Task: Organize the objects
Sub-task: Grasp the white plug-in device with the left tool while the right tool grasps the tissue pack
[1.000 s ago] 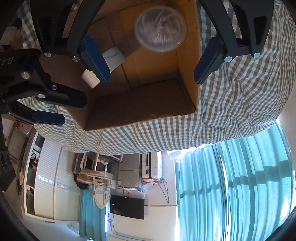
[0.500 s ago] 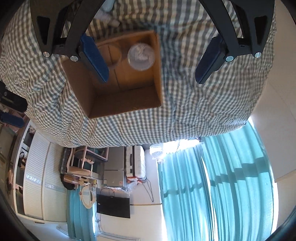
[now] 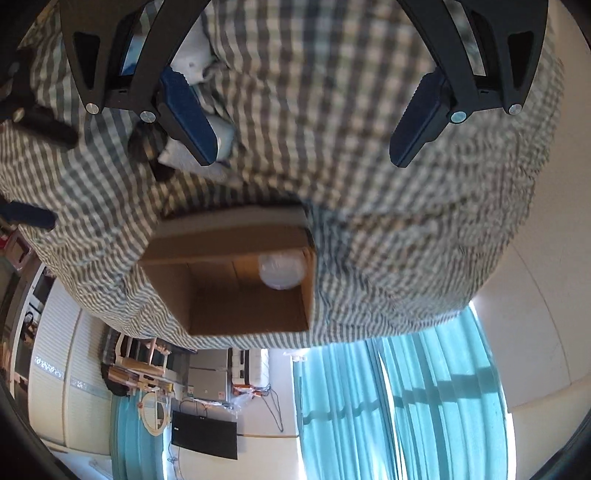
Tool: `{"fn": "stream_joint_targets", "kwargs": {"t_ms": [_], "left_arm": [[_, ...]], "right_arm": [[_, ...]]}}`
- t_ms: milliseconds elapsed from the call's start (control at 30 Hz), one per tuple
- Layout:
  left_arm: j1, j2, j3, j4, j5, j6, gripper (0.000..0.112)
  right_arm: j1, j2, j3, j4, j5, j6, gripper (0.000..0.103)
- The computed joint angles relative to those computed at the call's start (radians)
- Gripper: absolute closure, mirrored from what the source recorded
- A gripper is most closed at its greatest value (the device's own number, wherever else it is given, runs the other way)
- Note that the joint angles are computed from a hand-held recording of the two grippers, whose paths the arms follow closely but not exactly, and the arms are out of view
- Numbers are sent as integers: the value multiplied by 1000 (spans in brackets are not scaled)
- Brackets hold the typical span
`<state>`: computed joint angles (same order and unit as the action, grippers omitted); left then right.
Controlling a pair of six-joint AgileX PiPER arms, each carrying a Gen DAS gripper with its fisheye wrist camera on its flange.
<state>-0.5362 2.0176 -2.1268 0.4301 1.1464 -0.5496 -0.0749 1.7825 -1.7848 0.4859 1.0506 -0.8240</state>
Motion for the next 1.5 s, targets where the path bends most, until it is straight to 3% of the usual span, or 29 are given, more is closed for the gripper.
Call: {"fn": "stream_joint_targets", "kwargs": {"t_ms": [67, 333, 800, 1000, 1267, 1333, 1500], "left_arm": [[1, -28, 90, -44, -41, -20, 15], [-21, -59, 231, -64, -61, -40, 15], [-32, -102, 346, -44, -124, -76, 15], [-44, -112, 357, -45, -124, -73, 15], [-84, -85, 329, -158, -139, 36, 16], [-91, -63, 306, -197, -121, 83, 18], [-86, -25, 268, -296, -96, 172, 61]], "right_arm": [[2, -8, 71, 15, 10, -5, 17], [23, -37, 229, -24, -15, -95, 17], [96, 23, 233, -127, -14, -65, 16], [63, -32, 266, -75, -83, -58, 36], [-3, -79, 265, -37, -136, -43, 37], [-20, -76, 250, -29, -135, -31, 37], [-55, -60, 224, 8, -123, 3, 37]]}}
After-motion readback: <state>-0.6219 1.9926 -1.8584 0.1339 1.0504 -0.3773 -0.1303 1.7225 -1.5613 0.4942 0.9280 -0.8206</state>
